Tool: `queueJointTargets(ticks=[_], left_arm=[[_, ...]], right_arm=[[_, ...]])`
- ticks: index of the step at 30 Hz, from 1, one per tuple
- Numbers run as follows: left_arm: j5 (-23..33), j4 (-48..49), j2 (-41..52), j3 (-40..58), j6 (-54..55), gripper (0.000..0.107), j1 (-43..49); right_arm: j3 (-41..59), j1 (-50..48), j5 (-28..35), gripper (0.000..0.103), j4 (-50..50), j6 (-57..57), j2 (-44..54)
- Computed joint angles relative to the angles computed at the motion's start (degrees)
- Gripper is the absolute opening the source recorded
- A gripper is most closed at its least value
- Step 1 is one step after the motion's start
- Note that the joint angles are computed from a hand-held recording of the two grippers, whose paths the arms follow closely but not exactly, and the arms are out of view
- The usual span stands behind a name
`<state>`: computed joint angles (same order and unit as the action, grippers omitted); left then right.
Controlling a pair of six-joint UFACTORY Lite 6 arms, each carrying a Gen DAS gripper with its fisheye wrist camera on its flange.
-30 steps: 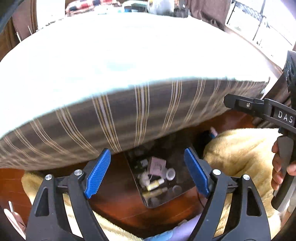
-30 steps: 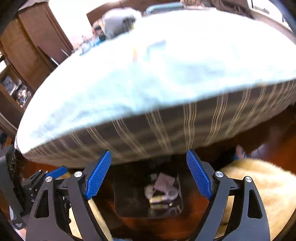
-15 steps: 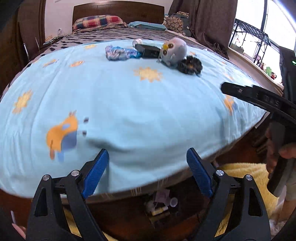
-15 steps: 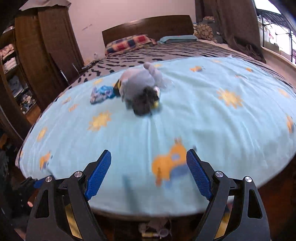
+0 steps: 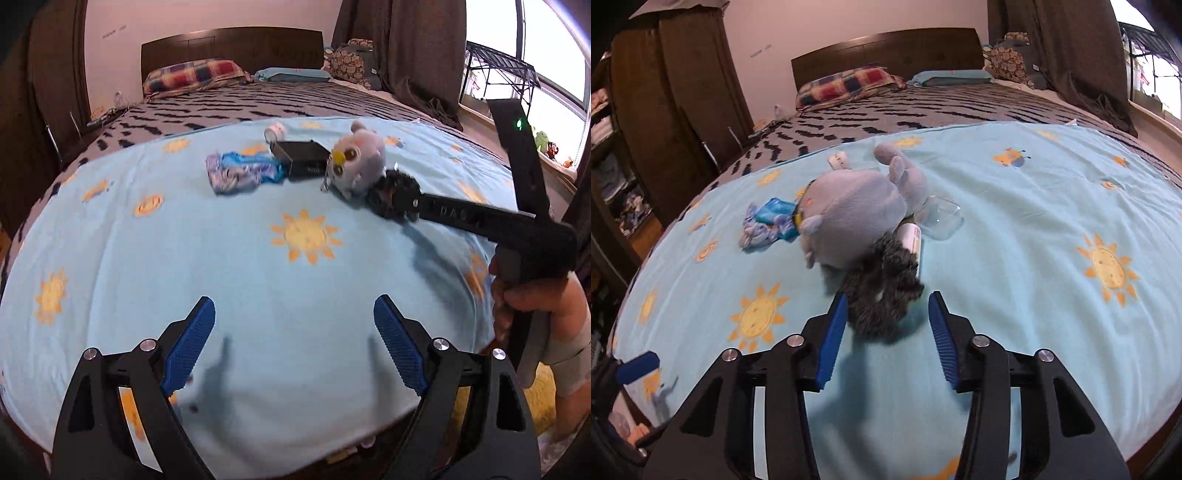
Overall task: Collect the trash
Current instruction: 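Grasp the black scrunchie with the right tool while the left tool grasps the rope toy, then lower the scrunchie and rope toy below the bed edge into the bin, open both tools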
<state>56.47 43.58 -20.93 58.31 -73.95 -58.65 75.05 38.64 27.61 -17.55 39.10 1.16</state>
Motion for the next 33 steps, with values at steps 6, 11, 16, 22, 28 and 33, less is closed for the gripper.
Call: queueJointTargets(ticks=[6, 11, 16, 22, 28, 33], left_arm=[[-6.46, -2.87, 4.36, 3.93, 8.36, 0.083, 10.86], [-13.80, -9.93, 9.51, 7.70, 18.42, 0.081, 22.55], [-18.68, -15.83, 16.47, 12.98, 26.36, 0.076, 32.08], [-22.74, -27.03, 23.97, 19.42, 36.99, 0.071, 39.95], [-24.14, -32.14, 29.63, 24.39, 43.88, 0.060, 41.57], [-23.67, -32.35, 31.14, 26.14, 44.70, 0.044, 41.47]], right_arm=[[1.63, -1.03, -0.48, 0.023, 0.21, -2.31, 1.72], [1.42, -0.86, -1.52, 0.011, -1.29, -3.54, 1.40], [1.54, 0.43, -2.07, 0.010, -1.59, -5.83, -0.09], [0.70, 0.04, -3.12, 0.010, 3.85, -10.77, -2.51], [-1.53, 1.20, -3.11, 0.010, 5.07, -11.64, -4.64], [-4.82, 2.36, -2.93, 0.010, 4.54, -9.63, -7.05]])
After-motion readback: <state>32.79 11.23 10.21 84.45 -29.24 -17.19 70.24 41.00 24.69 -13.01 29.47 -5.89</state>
